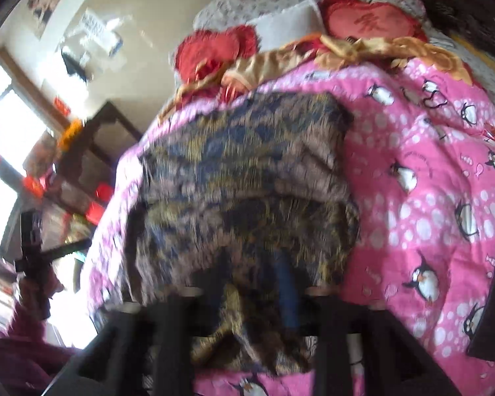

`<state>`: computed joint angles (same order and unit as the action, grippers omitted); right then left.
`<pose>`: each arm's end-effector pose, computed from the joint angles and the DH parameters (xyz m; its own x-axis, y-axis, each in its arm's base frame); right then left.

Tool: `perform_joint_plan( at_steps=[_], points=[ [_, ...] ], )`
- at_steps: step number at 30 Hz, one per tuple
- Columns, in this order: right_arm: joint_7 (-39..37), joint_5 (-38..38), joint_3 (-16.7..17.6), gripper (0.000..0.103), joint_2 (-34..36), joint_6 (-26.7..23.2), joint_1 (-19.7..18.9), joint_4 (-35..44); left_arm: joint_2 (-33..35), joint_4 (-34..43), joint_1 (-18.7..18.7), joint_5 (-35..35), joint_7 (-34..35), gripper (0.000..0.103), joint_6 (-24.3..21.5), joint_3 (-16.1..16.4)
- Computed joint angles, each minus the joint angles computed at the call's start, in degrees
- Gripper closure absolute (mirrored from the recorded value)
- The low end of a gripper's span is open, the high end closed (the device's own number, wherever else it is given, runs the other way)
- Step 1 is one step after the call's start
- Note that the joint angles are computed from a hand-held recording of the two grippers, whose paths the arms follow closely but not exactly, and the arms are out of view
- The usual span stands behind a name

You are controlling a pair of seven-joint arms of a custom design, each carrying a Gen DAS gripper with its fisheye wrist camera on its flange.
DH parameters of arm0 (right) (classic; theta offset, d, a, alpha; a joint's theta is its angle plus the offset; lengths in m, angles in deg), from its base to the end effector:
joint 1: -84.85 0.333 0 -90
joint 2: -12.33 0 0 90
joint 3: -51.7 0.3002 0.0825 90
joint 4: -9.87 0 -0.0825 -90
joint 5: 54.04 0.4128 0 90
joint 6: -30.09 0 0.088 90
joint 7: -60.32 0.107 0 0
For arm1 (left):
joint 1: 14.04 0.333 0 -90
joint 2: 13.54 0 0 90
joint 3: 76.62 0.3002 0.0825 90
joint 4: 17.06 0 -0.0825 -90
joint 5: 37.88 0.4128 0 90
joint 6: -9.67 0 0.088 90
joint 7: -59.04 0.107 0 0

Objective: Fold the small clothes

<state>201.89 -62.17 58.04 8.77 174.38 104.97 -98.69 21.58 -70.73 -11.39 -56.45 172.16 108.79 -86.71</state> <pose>0.5535 0.2787 0.5832 -0.2058 -0.8932 -0.3999 -0.7675 0.4008 -0.5003 0.7509 -0.0820 0.5450 -0.4771 -0.8218 0.3115 -0.8669 0.3819 -0.3203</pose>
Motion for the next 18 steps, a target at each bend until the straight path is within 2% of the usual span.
perform_joint_plan(
  at_steps=[1,4,7,11,14,15,16,18],
  points=[
    [-0.63,0.28,0.25,0.044,0.46,-0.20,0.30,0.01,-1.71,-3.05,0.46,-0.07,-0.75,0.067,-0.29,0.34],
    [-8.59,5.18,0.66,0.044,3.73,-2.25,1.46,2.42,-5.96,-10.01,1.27,0.19,-2.16,0.066,-0.90,1.37],
    [-14.30,4.29,1.31,0.043,7.99,-5.43,2.32,6.58,-9.53,-15.13,1.60,1.07,-1.60,0.056,-1.93,2.15],
    [-18.38,3.58,1.46,0.035,11.18,-5.24,2.79,9.35,-13.03,-19.87,2.13,1.23,-0.50,0.055,-3.66,2.94],
    [-19.64,3.03,1.32,0.033,12.62,-5.95,3.02,10.96,-14.65,-22.14,2.81,0.04,0.93,0.054,-6.02,3.14],
    [-19.75,2.62,1.24,0.033,12.91,-6.26,3.13,11.27,-15.24,-23.18,3.11,-0.83,1.30,0.049,-6.58,3.18],
    [-19.74,2.36,1.18,0.033,13.17,-6.35,3.21,11.46,-15.54,-23.90,3.19,-1.20,1.31,0.038,-7.39,3.27],
    [-19.69,2.58,1.18,0.033,13.59,-6.11,3.25,11.56,-16.13,-25.23,2.84,-1.00,1.38,0.034,-8.49,3.36]
  ],
)
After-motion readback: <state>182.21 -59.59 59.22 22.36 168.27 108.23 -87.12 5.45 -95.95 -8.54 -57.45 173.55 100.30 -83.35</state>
